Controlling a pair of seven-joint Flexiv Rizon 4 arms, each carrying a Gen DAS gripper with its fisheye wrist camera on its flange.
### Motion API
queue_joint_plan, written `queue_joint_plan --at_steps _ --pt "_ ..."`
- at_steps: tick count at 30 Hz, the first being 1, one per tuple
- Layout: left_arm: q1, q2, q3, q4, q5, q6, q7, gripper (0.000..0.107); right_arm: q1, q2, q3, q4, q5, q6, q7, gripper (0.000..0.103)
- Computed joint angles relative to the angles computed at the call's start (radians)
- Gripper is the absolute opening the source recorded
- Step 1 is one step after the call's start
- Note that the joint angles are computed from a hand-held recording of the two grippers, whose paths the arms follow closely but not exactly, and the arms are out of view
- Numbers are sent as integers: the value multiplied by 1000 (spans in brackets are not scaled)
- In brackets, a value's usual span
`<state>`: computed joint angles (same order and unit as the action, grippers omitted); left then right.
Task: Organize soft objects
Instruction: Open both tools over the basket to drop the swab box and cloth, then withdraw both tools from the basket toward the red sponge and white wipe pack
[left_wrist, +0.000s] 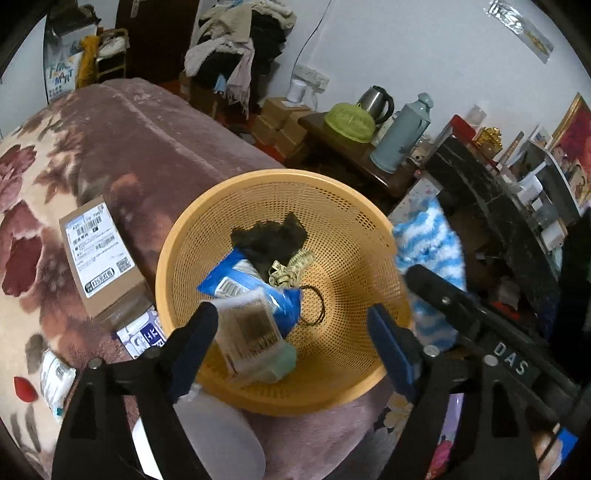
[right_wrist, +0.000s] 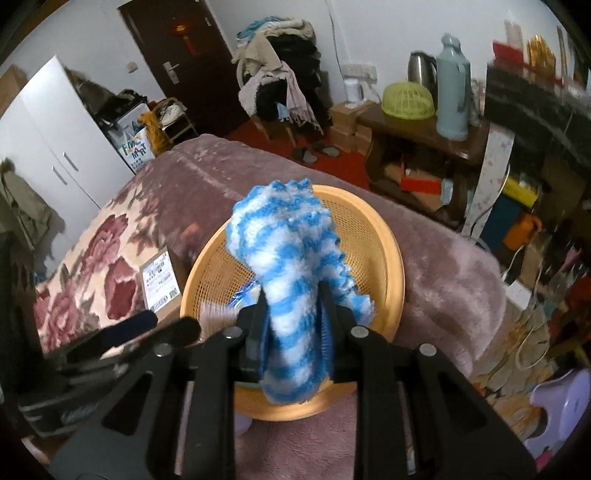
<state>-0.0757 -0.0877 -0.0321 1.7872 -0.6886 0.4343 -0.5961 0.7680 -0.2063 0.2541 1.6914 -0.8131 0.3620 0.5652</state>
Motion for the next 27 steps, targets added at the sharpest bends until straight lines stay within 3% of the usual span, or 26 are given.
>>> queue_joint_plan --at_steps 2,3,9,10,11,12,27 --pt "1 6 2 4 3 2 20 90 1 10 2 16 -6 1 30 67" --pt "1 12 5 10 7 14 29 101 4 12 4 18 -12 -8 42 70" --pt "3 37 18 41 -2 109 56 102 20 -3 14 -17 19 -67 7 76" --pt "5 38 20 43 -4 113 58 102 24 -7 14 -24 24 -75 3 81" --pt "8 37 22 41 -3 113 57 102 27 -12 13 -28 25 -76 -3 96" --pt "13 39 25 40 -1 109 58 103 30 -13 13 -30 23 -75 -5 103" --pt "73 68 67 68 2 112 88 103 108 -79 -1 -135 39 -156 -83 103"
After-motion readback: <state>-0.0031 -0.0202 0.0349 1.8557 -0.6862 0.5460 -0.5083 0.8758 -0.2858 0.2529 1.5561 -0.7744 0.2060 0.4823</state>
